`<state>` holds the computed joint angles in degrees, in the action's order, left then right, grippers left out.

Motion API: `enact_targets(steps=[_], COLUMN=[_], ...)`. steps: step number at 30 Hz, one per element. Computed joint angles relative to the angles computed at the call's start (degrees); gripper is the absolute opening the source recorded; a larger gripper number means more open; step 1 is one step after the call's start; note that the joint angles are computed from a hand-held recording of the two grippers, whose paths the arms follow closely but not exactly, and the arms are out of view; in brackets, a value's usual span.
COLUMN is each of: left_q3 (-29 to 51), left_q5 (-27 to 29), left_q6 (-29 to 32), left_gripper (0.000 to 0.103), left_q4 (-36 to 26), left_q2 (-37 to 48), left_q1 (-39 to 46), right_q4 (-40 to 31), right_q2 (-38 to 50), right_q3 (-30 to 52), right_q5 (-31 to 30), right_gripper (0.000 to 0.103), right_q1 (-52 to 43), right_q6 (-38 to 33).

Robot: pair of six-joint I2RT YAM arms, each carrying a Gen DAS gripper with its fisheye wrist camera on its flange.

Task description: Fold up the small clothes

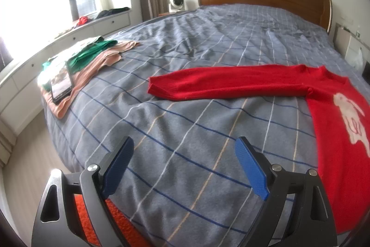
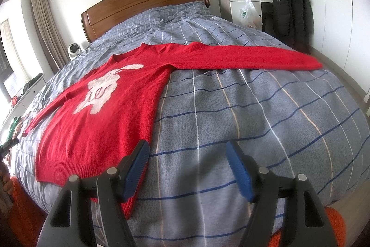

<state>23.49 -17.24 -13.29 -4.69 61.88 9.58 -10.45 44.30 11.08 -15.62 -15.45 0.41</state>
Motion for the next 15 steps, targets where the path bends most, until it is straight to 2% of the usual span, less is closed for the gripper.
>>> enact_targets(steps=[15], left_q3=[-0.75], left_q5=[-0.99], left_q6=[0.71], left_gripper=[0.091], left_q4=[0.89], left_q2=[-0.92], left_q1=[-1.23], right_q4=[-0.87], right_q2=[0.45], right_q3=[1.57], right_q5=[-1.23], right_gripper=[0.068], right_q1=[-2.07], right_q6=[-0.34])
